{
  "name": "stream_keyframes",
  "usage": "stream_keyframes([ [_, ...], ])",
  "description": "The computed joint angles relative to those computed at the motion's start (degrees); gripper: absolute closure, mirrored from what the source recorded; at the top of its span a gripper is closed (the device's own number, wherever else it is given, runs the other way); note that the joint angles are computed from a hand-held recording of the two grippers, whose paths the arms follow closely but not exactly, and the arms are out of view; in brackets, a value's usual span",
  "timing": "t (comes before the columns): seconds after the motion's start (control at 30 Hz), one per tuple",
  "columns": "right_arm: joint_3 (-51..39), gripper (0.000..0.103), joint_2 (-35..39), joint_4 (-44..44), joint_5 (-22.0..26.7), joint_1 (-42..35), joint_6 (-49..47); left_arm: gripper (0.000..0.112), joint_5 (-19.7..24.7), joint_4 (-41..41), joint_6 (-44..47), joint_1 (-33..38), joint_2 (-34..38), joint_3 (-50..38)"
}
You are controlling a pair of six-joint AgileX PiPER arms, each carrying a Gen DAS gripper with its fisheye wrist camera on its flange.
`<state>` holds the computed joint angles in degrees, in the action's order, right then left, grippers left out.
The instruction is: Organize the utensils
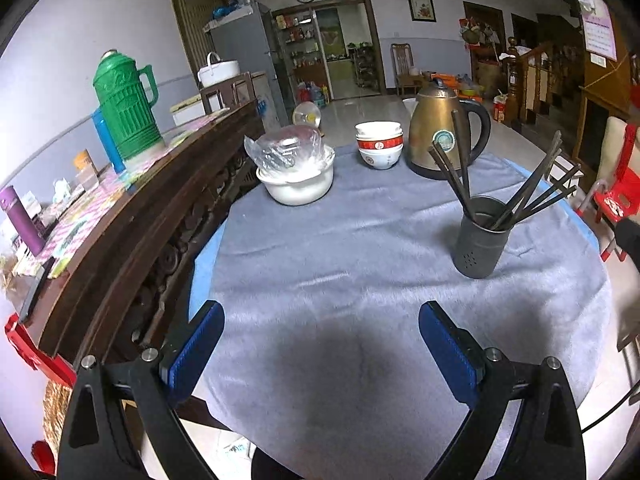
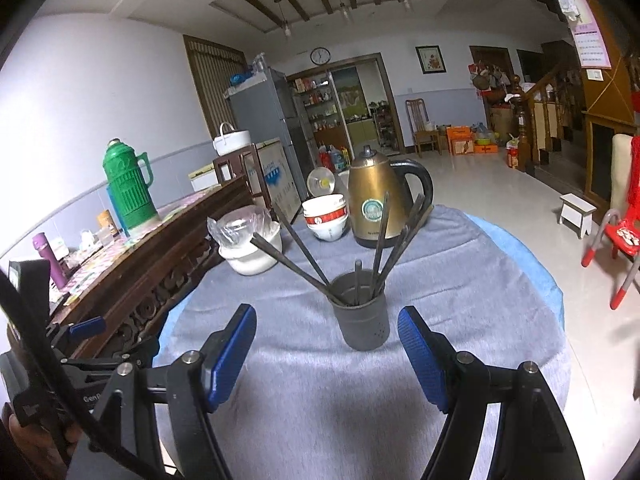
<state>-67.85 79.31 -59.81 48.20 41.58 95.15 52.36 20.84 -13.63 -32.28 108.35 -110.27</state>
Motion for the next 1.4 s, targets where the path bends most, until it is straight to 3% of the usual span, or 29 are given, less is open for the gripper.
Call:
stream_keyframes([
  [0.77,0.41,0.026,-3.28,-2.2,10.16,8.35,0.46,0.015,0.43,5.28,-5.76,-2.14,-4.24,4.18],
  [1.2,1.94,0.026,-5.0,-2.56,11.58,9.8,2.11,0.015,0.84,8.03,-7.27,-3.61,-4.69,4.65],
  [1.4,2.0,0.026,-4.49,-0.2,9.61,7.94,1.19,0.015,1.41,8.65,-7.42,-3.72,-3.79,3.9],
])
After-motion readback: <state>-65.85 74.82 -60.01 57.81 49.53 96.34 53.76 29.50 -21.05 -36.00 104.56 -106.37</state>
